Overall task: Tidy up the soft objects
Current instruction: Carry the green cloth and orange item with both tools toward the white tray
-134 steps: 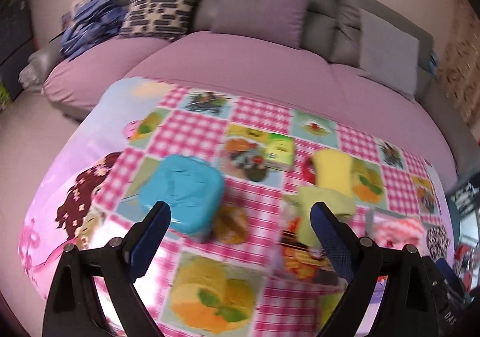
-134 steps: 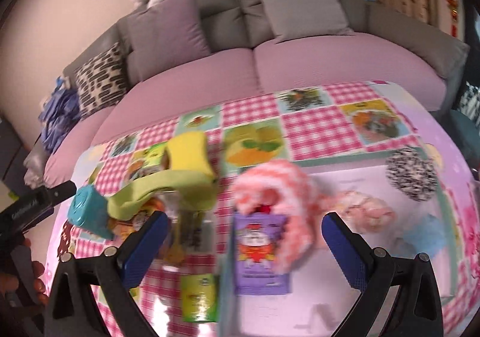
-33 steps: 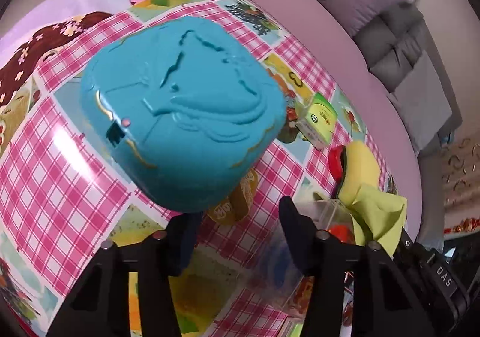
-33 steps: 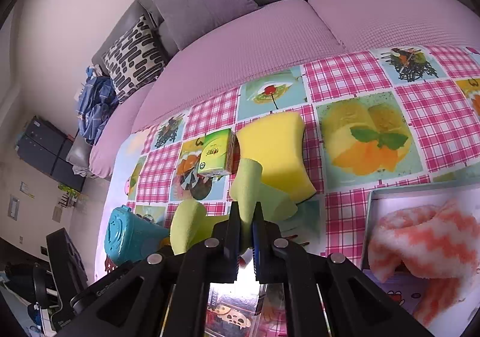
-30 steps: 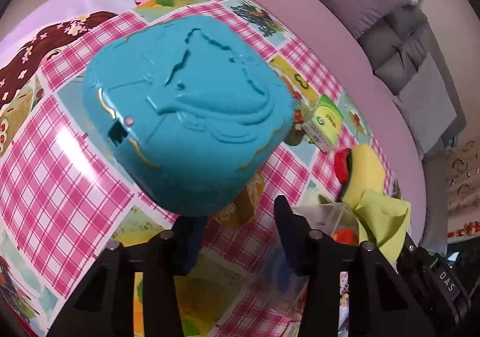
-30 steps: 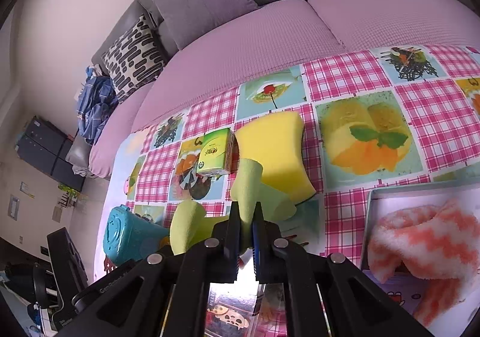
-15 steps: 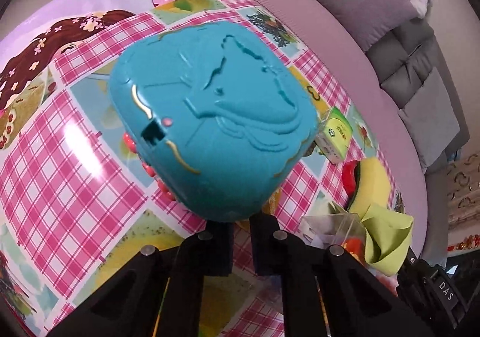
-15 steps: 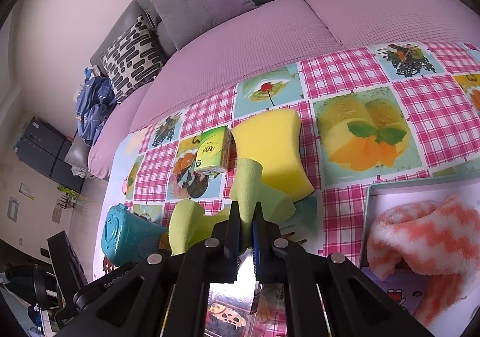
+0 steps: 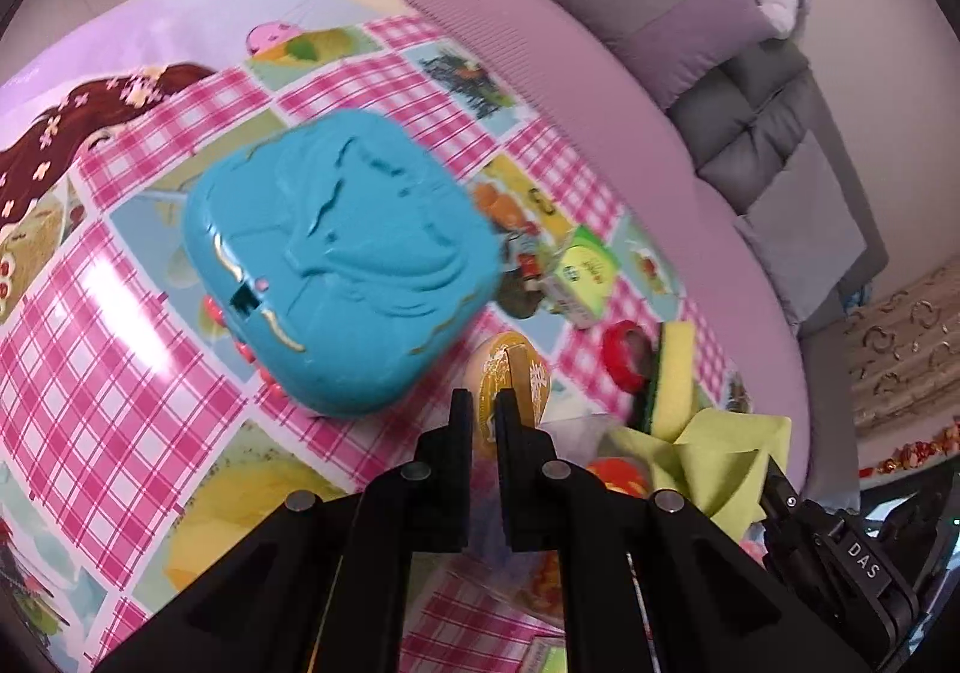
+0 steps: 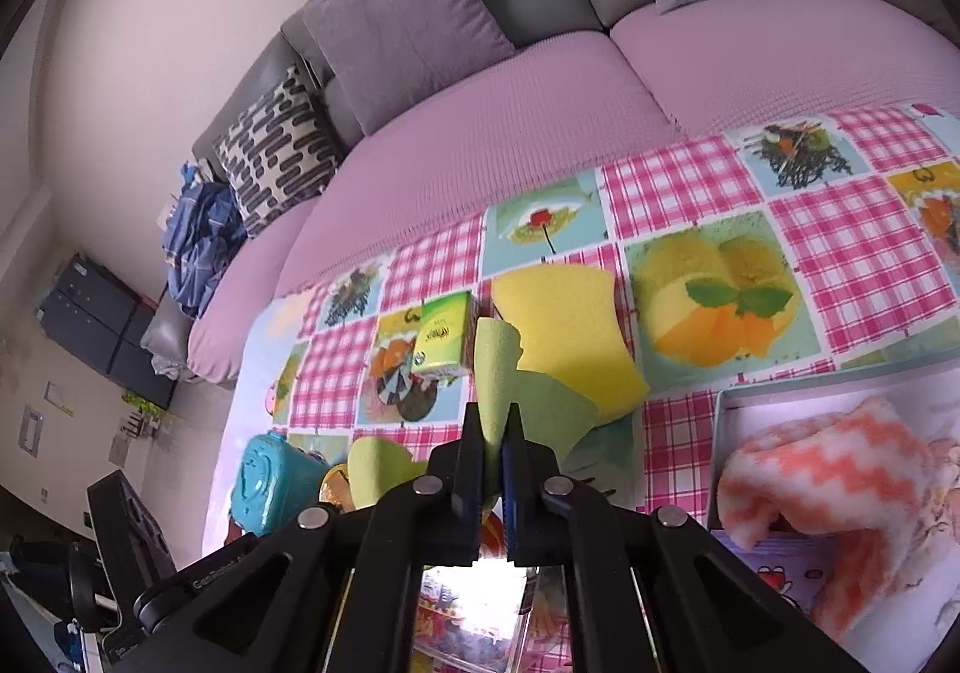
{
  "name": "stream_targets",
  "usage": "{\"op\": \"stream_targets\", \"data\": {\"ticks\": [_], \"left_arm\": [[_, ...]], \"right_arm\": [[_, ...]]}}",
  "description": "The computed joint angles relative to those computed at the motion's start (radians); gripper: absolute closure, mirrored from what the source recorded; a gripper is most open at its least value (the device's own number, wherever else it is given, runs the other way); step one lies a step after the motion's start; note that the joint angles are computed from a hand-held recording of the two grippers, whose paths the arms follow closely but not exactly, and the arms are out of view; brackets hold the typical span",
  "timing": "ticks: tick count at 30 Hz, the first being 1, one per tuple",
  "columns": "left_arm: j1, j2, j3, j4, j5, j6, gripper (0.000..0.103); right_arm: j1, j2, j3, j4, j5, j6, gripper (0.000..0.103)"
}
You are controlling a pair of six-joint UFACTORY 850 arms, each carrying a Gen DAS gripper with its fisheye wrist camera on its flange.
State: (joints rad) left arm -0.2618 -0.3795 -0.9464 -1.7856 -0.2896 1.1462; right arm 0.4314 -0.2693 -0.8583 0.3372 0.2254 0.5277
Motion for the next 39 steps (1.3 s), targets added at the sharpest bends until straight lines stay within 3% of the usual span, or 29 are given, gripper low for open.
{"op": "stream_targets", "data": {"ticks": [11,21,25,33,39], "left_arm": [[-0.005,0.123,0.056,-0.226,-0.079,0.285,0.096],[-0.071,0.229,0.086,-0.342,-0.086,0.514,0.096],[-0.117,0.246,0.086,-0.326,-0.092,0.551,0.096],[-0.229,0.248,0.076,-0.245,-0.087,0.571,0.096],[-0.319,0.212,0.046,-0.138,-0.037,0.532,0.096]], "right_arm": [[0.059,0.177,0.094,0.409,0.124,-0.398,0.098],[0.174,0.382,0.201,0.88,0.329,-0.832,0.098],[0.214,0.446,0.241,1.058,0.426,-0.96,0.098],[0.255,0.593,0.357,1.275,0.589,-1.033,0.098],[0.21,0.645,0.405,1.362,0.578,-1.085,0.098]]}}
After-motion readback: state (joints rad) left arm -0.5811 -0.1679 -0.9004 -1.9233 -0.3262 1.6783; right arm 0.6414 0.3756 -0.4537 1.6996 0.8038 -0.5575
